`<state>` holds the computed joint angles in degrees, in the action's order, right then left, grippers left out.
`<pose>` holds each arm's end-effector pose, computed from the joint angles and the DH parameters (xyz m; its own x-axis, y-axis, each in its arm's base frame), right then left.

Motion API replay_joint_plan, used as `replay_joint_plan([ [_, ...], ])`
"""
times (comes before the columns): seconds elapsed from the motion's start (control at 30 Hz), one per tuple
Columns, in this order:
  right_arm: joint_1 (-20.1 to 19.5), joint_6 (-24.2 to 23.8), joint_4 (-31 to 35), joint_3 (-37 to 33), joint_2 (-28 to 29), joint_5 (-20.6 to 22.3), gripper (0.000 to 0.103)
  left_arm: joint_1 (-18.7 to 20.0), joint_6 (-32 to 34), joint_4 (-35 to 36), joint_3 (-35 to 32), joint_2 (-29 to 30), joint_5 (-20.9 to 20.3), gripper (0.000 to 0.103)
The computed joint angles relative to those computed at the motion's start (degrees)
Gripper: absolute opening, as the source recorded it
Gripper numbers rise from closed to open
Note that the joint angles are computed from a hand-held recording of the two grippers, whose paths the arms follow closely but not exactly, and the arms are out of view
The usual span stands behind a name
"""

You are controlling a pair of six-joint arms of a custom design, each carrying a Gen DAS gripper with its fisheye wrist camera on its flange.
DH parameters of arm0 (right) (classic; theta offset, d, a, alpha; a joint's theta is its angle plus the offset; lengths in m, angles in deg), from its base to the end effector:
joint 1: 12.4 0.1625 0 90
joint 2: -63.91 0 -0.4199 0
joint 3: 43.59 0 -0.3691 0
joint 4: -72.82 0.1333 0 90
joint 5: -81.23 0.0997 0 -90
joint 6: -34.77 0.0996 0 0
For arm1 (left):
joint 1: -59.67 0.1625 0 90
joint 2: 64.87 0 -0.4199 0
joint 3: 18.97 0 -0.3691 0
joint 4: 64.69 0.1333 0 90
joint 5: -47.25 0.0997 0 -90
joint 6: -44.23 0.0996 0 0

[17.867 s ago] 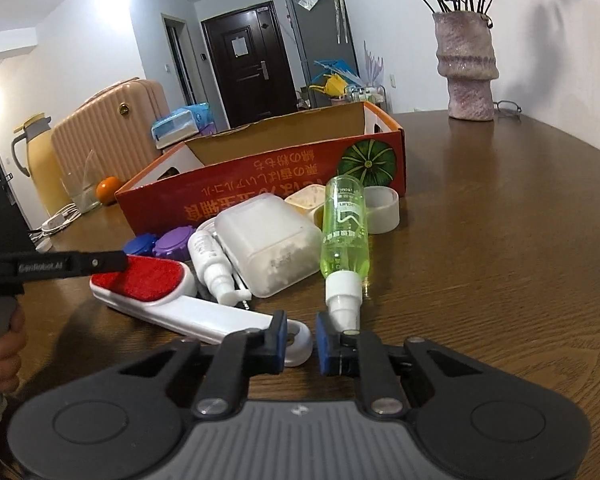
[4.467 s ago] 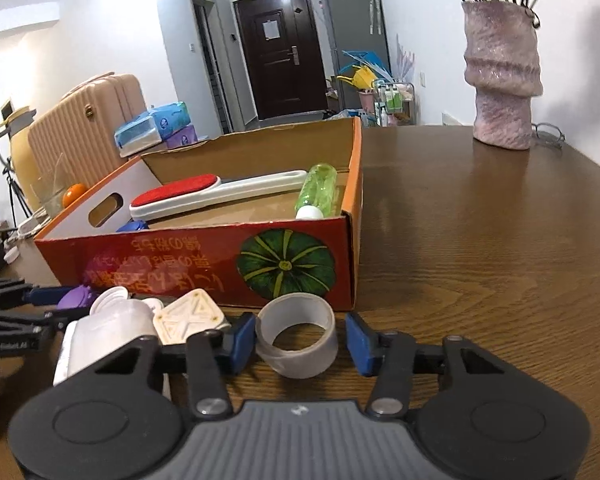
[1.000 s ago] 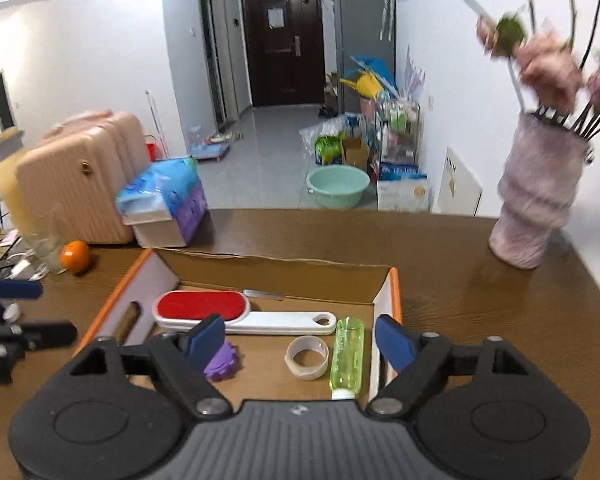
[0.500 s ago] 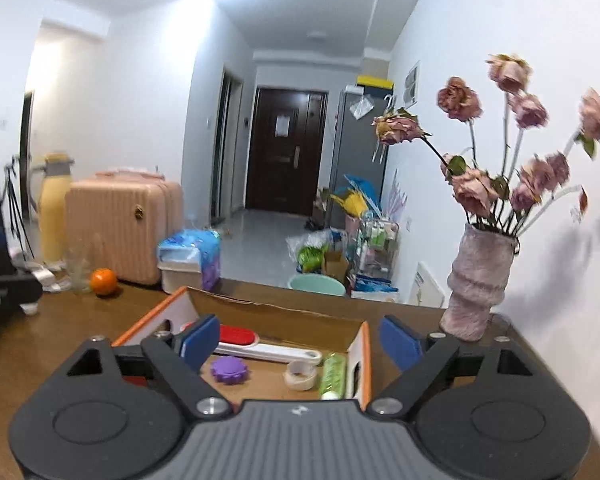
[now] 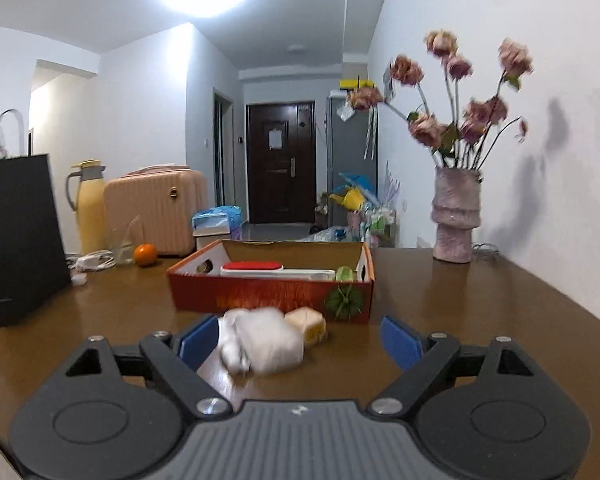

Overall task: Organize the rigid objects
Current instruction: 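Withdraw both grippers from the box toward the remaining white items, then grasp the translucent white plastic container with both grippers from opposite sides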

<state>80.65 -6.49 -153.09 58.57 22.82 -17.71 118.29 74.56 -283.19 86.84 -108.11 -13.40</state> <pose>0.1504 -0.6089 0.1859 -0.7384 -0.0991 0.6671 -0.6663 0.2604 -0.6988 -0.1548 -0.6035 0.1782 -0.7362 0.2378 -0.6336 0.6768 0.2643 -0.6871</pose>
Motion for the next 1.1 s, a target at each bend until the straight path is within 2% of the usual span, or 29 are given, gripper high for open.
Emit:
replay_joint_plan([
  [0.07,-0.66,0.44,-8.02,6.2,-0.23,1.57,0.091,-0.22,0.74,-1.89,1.78,0.13,1.8,0.103],
  [0.1,-1.16,1.7,-11.26,8.43,-0.19,2.52,0.097,-0.58,1.62,-2.77,1.57,0.72,3.62,0.103],
  [0.17,-1.77,3.34,-12.24,11.28,-1.23,3.02,0.097,-1.07,3.71,-4.72,0.47,2.13,5.1,0.103],
  [0.27,-1.12,2.02,-13.99,11.35,-1.02,0.4,0.097,-0.55,2.34,-3.47,0.04,2.33,4.13,0.103],
  [0.37,-1.43,2.25,-12.15,10.13,-0.84,1.21,0.097,-0.4,0.32,-0.57,-1.19,3.18,6.33,0.103],
  [0.47,-1.31,1.75,-8.51,7.93,0.08,-0.23,0.093,0.05,-0.42,2.19,-2.28,3.89,6.87,0.103],
  [0.57,-1.33,2.34,-3.68,5.52,1.01,-0.81,0.086,0.49,-1.48,5.37,-4.24,4.85,6.72,0.103],
  [0.63,-1.6,3.3,0.25,3.68,1.37,-0.43,0.077,0.99,-1.92,8.69,-6.4,5.56,5.41,0.103],
  [0.67,-1.59,3.73,2.23,2.44,1.62,-0.75,0.077,1.16,-1.88,10.4,-7.92,6.11,4.71,0.103],
  [0.8,-1.43,5.43,9.03,-3.41,3.12,-1.76,0.074,2.24,0.35,18.17,-18.2,10.27,0.13,0.103],
  [0.9,-1.78,6.56,15.16,-8.62,4.1,-0.76,0.074,3.52,0.55,29.75,-30.25,14.83,-3.2,0.103],
  [0.97,-2.03,7.92,18.61,-12.37,5.2,-0.42,0.074,4.5,0.47,39.54,-39.95,18.63,-5.98,0.097],
  [1.03,-2.33,10.46,22.85,-16.02,6.13,-0.29,0.073,5.16,1.34,45.95,-48.78,22.74,-7.7,0.077],
  [1.07,-2.53,11.35,24.55,-17.6,6.62,-0.2,0.072,5.63,1.17,50.67,-54.62,25.35,-8.91,0.075],
  [1.1,-2.67,12.13,26.11,-19.35,7.29,-0.24,0.07,5.92,0.52,54.46,-59.08,27.44,-9.06,0.068],
])
